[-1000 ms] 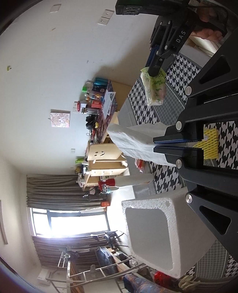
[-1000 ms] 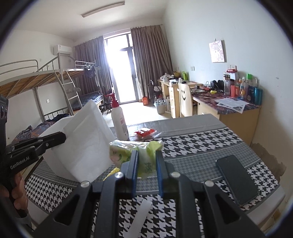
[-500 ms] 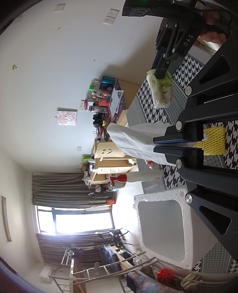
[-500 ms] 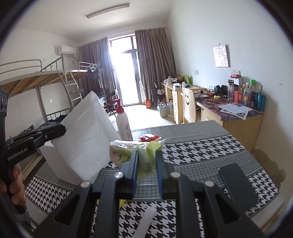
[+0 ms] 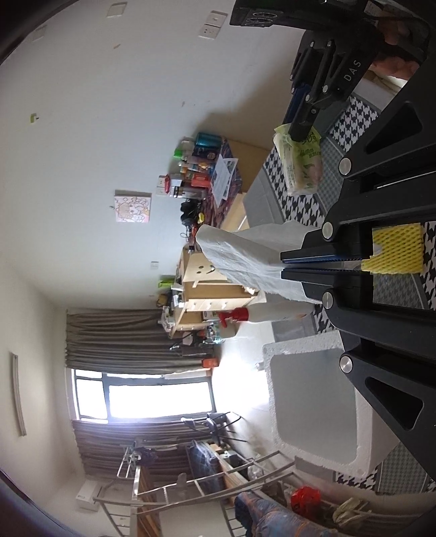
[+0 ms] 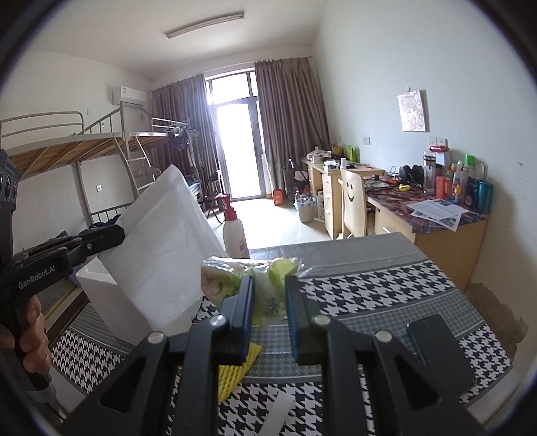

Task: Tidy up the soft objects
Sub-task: 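Carry the white tissue over the white foam box and open the left tool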

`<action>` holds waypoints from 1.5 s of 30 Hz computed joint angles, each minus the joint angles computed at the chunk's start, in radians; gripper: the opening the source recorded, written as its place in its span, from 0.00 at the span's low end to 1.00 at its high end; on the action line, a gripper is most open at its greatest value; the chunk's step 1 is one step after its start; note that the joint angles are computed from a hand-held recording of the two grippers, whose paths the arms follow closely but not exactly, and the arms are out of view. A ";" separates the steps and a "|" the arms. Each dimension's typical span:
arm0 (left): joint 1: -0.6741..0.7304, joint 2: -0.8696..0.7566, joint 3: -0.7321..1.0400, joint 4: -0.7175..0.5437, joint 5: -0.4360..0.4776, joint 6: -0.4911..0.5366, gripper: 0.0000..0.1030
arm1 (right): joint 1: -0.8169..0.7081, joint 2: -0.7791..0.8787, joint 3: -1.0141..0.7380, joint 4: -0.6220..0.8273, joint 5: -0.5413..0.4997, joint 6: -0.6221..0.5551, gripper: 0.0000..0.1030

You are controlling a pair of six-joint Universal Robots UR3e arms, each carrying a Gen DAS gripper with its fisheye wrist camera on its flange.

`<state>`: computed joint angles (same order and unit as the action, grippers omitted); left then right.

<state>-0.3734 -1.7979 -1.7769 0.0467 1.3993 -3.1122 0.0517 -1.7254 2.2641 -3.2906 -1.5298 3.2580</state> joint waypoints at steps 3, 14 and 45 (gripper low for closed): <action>0.008 0.003 0.008 -0.002 -0.001 -0.005 0.03 | 0.006 0.011 -0.017 -0.001 0.000 0.001 0.21; 0.019 -0.012 0.072 -0.019 0.026 -0.018 0.03 | 0.005 0.044 -0.072 -0.004 0.023 -0.005 0.21; 0.088 -0.004 0.114 -0.039 0.136 -0.060 0.03 | 0.073 0.214 -0.309 0.039 0.098 -0.029 0.21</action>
<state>-0.2856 -1.8021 -1.6626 0.0081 1.5357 -3.1719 0.1244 -1.5115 1.9554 -3.2519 -1.4315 3.2294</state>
